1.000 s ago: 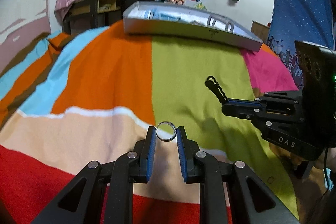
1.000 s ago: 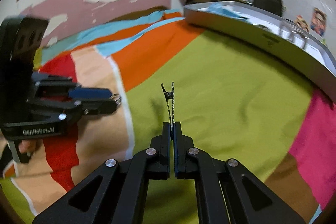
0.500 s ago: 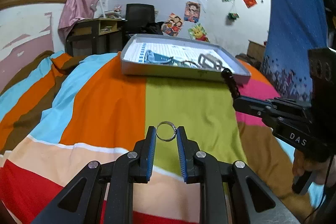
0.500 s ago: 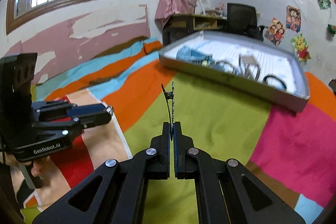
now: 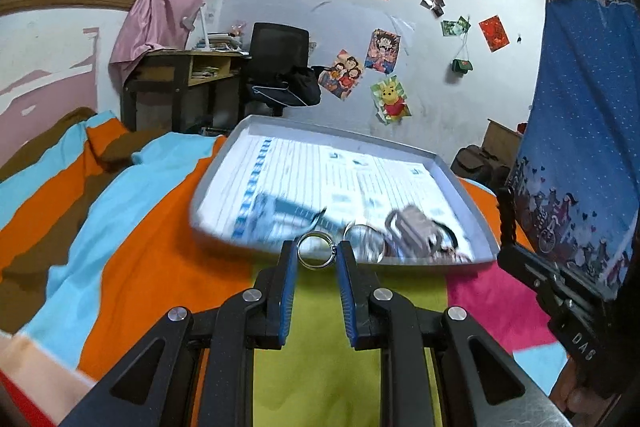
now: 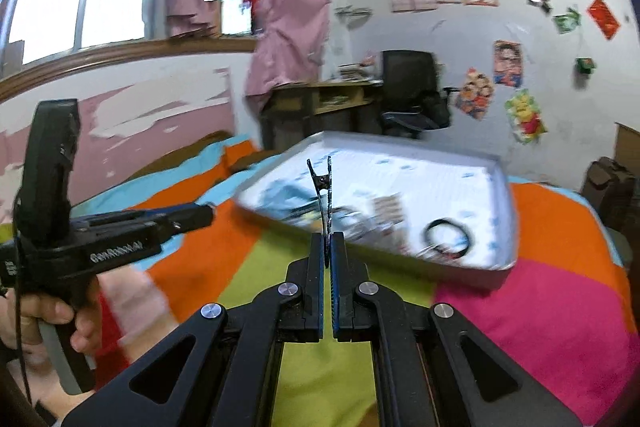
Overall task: Organize jewelry
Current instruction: 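Carry the silver ring and black clip into the grey tray and release both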
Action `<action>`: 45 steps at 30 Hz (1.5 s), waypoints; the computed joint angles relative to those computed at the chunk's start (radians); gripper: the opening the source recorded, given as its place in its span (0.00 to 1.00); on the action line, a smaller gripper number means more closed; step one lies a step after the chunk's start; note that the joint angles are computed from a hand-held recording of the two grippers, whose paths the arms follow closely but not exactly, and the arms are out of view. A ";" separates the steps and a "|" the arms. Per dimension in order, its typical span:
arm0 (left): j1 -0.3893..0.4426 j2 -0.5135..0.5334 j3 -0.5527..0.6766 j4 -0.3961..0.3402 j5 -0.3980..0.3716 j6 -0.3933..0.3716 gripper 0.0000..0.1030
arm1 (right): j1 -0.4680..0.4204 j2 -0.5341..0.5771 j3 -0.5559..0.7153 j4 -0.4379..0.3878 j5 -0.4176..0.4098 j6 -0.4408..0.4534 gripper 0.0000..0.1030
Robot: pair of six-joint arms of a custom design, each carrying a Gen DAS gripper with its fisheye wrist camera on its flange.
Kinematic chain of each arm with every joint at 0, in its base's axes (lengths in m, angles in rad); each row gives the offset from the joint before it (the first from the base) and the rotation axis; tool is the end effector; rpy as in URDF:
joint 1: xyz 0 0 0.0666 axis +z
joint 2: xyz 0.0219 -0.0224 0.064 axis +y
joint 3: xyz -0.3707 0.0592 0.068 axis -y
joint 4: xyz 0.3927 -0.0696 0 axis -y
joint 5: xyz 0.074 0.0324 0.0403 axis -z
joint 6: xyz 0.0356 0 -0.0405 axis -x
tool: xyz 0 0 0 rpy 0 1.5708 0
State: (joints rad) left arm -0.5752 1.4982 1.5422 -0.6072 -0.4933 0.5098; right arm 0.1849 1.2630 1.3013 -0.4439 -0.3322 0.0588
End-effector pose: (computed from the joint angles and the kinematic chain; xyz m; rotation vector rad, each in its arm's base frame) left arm 0.4655 -0.2822 0.4661 -0.2167 2.0519 -0.1410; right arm 0.4557 0.0966 0.4769 -0.4540 1.9227 0.4101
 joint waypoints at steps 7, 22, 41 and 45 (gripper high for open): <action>0.050 0.179 0.223 -0.072 0.051 -0.026 0.19 | -0.026 0.161 0.135 0.004 0.107 -0.044 0.03; 0.074 0.382 0.513 -0.256 0.128 -0.035 0.19 | -0.031 0.324 0.269 -0.124 0.170 -0.108 0.03; 0.078 0.403 0.531 -0.296 0.150 0.026 0.19 | -0.042 0.319 0.238 -0.104 0.150 -0.141 0.03; 0.076 0.405 0.545 -0.326 0.145 0.046 0.20 | -0.044 0.319 0.241 -0.109 0.160 -0.146 0.03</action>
